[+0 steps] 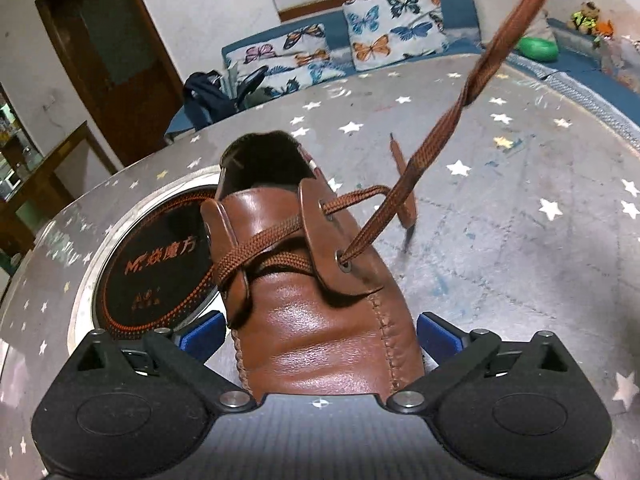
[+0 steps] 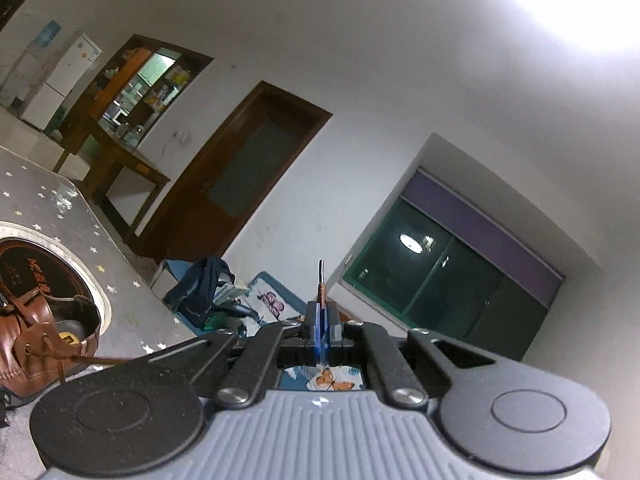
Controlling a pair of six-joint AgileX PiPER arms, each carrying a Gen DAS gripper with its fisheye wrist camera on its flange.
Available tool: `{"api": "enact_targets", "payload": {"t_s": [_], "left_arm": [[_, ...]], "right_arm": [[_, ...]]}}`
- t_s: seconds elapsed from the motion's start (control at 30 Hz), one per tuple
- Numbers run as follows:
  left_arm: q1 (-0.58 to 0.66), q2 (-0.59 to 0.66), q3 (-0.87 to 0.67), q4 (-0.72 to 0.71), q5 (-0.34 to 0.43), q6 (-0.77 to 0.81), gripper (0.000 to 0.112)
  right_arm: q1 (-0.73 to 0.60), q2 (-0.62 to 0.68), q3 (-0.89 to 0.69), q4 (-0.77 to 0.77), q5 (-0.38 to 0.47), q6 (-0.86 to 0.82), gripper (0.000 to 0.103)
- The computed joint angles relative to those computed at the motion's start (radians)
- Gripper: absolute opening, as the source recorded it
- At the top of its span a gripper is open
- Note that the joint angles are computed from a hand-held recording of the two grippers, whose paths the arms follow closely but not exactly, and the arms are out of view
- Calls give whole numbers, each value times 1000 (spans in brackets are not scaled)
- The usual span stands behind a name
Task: Lace up shoes with both hands
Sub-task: 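Pull the lace up taut with the right gripper while the left gripper holds the shoe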
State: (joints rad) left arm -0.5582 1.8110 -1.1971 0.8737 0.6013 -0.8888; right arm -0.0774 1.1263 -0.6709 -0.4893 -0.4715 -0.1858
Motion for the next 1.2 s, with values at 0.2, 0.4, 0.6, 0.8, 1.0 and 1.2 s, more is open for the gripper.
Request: {"api": "enact_targets", "payload": {"t_s": [0.2, 0.4, 0.6, 0.8, 1.0, 1.2], "left_arm": [[-17, 28, -46, -11, 57, -14, 103], [-23, 45, -84, -46, 101, -17, 103], [-51, 72, -124, -38, 168, -48, 103], [-59, 96, -170, -64, 219, -30, 103], [-64, 104, -184, -70, 238, -29, 103], [-74, 101, -161, -64, 236, -8, 103]], "right_arm": [[0, -6, -9, -33, -11, 35, 1], [-16, -3, -21, -85, -19, 85, 1], [-36, -1, -30, -139, -32, 131, 1], [-43, 4, -29, -151, -47, 135, 1], [-40, 9, -30, -153, -58, 130, 1], [-33, 8, -35, -159, -63, 124, 1]]}}
